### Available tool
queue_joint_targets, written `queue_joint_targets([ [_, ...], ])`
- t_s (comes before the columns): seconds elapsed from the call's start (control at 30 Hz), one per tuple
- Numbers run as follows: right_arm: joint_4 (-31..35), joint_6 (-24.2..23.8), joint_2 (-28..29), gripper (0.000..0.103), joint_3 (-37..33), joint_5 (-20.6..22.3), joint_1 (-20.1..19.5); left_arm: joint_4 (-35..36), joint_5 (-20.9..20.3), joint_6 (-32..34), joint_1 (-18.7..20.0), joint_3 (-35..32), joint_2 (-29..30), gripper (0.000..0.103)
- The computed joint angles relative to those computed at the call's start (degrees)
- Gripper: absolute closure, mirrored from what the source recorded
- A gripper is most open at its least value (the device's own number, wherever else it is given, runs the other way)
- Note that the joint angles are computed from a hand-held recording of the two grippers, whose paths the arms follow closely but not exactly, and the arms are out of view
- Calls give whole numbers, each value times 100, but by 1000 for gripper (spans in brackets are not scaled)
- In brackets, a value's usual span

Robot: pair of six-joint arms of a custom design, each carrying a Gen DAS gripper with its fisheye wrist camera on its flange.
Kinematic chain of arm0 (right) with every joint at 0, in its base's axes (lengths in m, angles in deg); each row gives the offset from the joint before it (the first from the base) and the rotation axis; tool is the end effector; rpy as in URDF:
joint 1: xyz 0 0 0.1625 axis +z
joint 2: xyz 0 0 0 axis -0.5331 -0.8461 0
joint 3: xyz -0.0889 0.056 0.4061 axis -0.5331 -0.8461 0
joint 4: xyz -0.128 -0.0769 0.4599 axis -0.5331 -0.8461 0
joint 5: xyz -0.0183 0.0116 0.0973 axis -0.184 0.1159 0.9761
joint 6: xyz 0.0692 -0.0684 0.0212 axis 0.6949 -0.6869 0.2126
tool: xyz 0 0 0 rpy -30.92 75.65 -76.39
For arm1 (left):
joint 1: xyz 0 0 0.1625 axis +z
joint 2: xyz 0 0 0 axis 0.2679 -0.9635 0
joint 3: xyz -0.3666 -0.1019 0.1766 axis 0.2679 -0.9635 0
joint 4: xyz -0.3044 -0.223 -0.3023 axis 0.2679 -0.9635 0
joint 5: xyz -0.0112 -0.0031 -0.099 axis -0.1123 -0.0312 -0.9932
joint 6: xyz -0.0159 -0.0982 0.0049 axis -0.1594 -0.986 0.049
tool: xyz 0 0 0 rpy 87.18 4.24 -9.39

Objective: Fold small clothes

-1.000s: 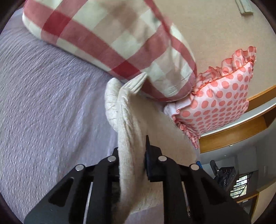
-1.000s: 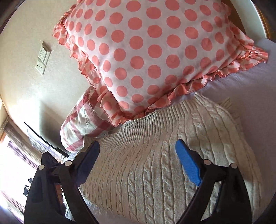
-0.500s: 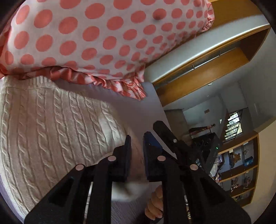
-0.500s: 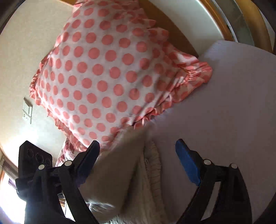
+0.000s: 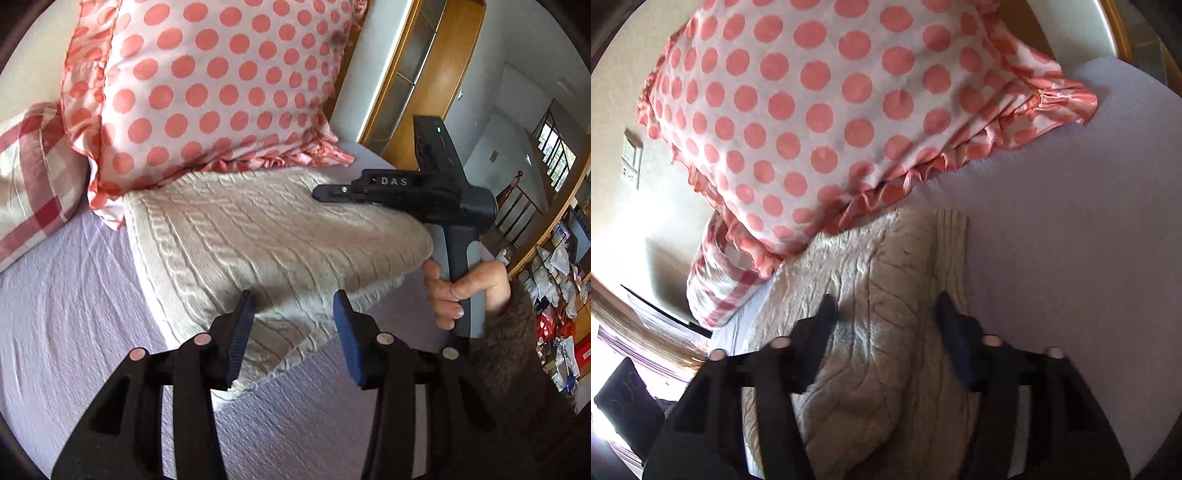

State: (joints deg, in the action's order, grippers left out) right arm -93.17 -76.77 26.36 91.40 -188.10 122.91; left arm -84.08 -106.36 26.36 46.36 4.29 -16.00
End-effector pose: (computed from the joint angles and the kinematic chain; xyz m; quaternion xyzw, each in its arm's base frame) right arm 0.1083 -0.7835 0.2290 -0.0964 -0.8798 0.4430 0.1431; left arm -0.2664 -0.8131 0.1382 0.4605 0.8779 -0.1083 0.0739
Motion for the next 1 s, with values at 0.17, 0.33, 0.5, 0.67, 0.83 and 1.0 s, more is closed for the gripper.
queue_joint_targets([
  [0.17,-520,-197,328,87,-335,-1047,156,78,409,275,13,189,78,75],
  [0.33,-133,163,14,61,-85,-597,80,25,-230,13,147,255,-158,75],
  [0.5,-291,559,-495,2,518,416,-130,-520,-569,-874,400,26,-282,40],
  [0.67,740,986,-440,3,312,940,-301,1169,-855,-1994,676,-1593,649,35],
  [0.83,770,841,-460,31,412,1626,-436,1737,-1384,-2412,817,-2314,1164,25],
  [1.0,297,856,-356,58,528,2717,-613,1692,-1700,-2514,899,-2453,1245,60],
])
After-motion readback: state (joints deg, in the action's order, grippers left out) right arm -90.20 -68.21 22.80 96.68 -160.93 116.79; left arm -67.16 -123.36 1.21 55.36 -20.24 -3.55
